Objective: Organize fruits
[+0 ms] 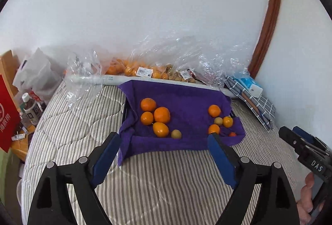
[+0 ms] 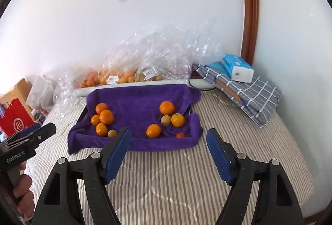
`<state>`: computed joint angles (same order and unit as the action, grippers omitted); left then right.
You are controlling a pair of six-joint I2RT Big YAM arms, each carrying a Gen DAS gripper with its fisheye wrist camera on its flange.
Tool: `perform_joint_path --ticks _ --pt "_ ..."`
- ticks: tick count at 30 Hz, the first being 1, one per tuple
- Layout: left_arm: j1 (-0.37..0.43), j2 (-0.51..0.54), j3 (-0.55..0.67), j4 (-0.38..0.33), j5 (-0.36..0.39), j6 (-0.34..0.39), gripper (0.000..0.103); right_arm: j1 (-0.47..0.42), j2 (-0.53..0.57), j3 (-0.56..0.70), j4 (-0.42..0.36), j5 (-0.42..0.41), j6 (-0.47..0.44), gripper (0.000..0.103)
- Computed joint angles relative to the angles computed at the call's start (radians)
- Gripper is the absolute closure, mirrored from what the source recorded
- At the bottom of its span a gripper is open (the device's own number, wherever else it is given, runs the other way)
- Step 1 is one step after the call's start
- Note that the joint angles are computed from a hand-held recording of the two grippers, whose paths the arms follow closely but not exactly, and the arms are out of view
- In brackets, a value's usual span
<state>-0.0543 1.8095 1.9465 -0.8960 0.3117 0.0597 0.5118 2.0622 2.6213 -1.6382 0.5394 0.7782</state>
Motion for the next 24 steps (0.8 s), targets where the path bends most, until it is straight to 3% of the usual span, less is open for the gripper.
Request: perform_joint_path --ticks 2,4,8,14,24 --pt "0.003 -0.048 -0.057 0.028 -0.002 -0.003 0.013 0.016 -0.025 -0.011 -0.018 0.021 0.026 0.026" --pt "0.006 -0.094 -0.110 0.051 -0.002 -0.012 0.010 0.037 -0.061 -0.048 -0.015 0.054 0.054 0.013" --pt "0.009 -0.162 -0.185 0.075 -0.009 -0.013 0.009 0.072 -0.121 -0.115 -0.011 0.104 0.076 0.005" --pt "0.014 -0.232 -0.267 0.110 -0.009 -0.018 0.007 0.107 -0.162 -0.165 -0.036 0.132 0.095 0.003" --pt "0.014 -0.260 -0.296 0.109 -0.014 -0.010 0.007 0.136 -0.216 -0.246 -0.022 0.144 0.135 0.003"
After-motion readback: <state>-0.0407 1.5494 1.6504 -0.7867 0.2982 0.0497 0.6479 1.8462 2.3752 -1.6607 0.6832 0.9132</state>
